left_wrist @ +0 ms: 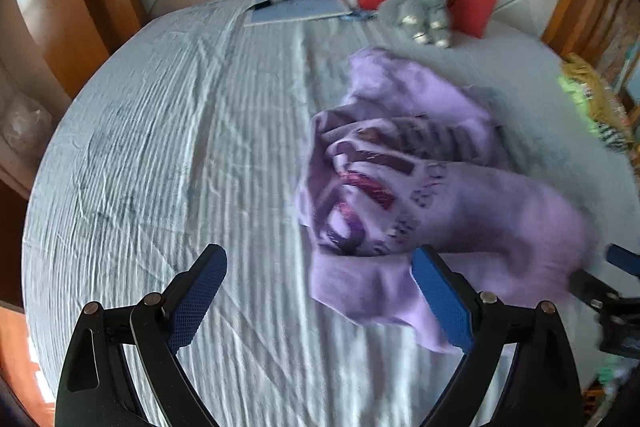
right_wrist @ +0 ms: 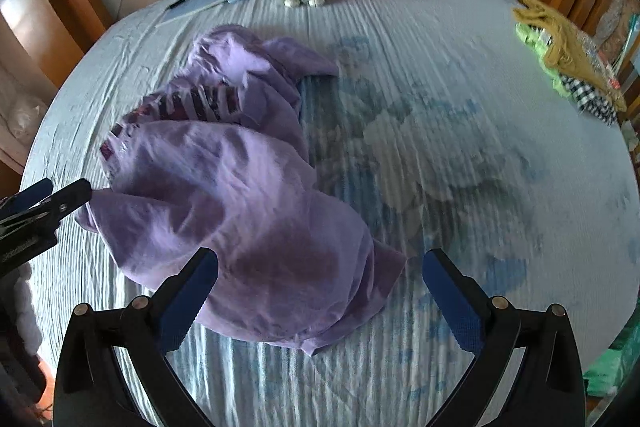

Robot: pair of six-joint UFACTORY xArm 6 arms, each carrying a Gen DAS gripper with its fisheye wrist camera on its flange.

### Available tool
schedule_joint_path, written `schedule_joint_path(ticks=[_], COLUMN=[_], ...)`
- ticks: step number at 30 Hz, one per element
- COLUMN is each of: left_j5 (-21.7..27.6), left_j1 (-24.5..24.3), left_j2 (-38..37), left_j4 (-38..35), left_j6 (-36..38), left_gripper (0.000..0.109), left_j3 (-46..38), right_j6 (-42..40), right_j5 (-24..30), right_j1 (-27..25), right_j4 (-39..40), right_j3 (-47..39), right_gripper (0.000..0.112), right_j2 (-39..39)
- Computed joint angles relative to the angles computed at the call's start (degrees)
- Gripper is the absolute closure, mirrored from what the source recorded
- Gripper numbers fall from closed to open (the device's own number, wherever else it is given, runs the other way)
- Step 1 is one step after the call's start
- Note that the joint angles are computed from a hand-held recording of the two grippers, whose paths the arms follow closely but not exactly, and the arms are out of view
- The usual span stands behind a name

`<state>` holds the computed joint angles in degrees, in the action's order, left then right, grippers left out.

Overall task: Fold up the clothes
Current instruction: 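Grasp the T-shirt with the left gripper while the right gripper grasps another edge, lift and shake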

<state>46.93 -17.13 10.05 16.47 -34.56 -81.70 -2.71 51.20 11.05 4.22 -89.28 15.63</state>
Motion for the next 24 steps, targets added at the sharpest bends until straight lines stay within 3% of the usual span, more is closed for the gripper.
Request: schedule_joint_path(ticks=[3, 5, 6, 7, 8, 10, 12, 13, 15, 17, 19, 21, 22, 24], left_j5=[-1.8, -3.78, -3.69, -3.39, -2.97, -2.25, -0.97, -0.83, -2.3, -3.57, -2.98, -4.45, -5.16, -4.37], left_j1=[0.55, 0.99, 1.23, 1.45, 1.48, 0.96, 0.65, 0.58, 0.84, 1.48, 1.75, 1.41, 1.29, 1.48], left_j2=[2.55, 4.04, 5.12, 6.21, 7.01, 7.89, 8.06, 7.83, 6.05, 4.55, 4.23, 3.32, 2.9, 2.98], left_j4=[-1.55, -4.98, -8.81, -12.36, -13.76, -11.81, -11.48, -11.55, -14.08, -20.67, -23.8, -19.74, -17.34, -15.66], left_j6=[1.66, 4.69, 7.65, 10.29, 11.06, 10.75, 11.68, 12.12, 14.62, 19.61, 22.99, 22.4, 21.76, 21.14], left_gripper=[0.02, 0.041, 0.06, 0.075, 0.075, 0.089, 0.093, 0.093, 0.093, 0.082, 0.055, 0.052, 0.052, 0.051], left_j3=[-0.51, -0.8, -1.63, -2.58, -3.6, -5.46, -7.49, -8.14, -8.76, -9.53, -11.79, -11.49, -11.04, -10.22], right_j6=[-1.17, -3.03, -4.08, -5.44, -6.49, -6.47, -6.38, -6.43, -5.89, -4.53, 0.84, 4.09, 5.17, 6.01], right_j5=[0.2, -0.07, -0.15, -0.14, 0.32, 2.05, 1.3, 0.09, -4.11, -8.11, -12.38, -13.09, -12.58, -10.23], right_j1=[0.0, 0.13, 0.24, 0.44, 0.67, 1.0, 1.02, 0.85, -0.76, -2.6, -4.09, -5.72, -6.68, -8.59], right_j4=[1.44, 3.33, 4.27, 5.18, 5.81, 5.54, 5.13, 5.1, 5.92, 5.99, -1.63, -5.13, -5.68, -4.45], right_j3=[-0.12, -0.11, -0.12, -0.18, -0.57, -2.27, -2.87, -2.88, -2.75, -3.49, -4.17, -6.08, -7.35, -8.59], right_gripper=[0.01, 0.01, 0.011, 0.029, 0.061, 0.081, 0.091, 0.098, 0.101, 0.101, 0.101, 0.101, 0.098, 0.07], right_j2=[1.09, 1.89, 2.31, 2.76, 3.42, 5.01, 5.21, 4.87, 2.98, 1.55, 0.7, 1.31, 1.86, 2.41])
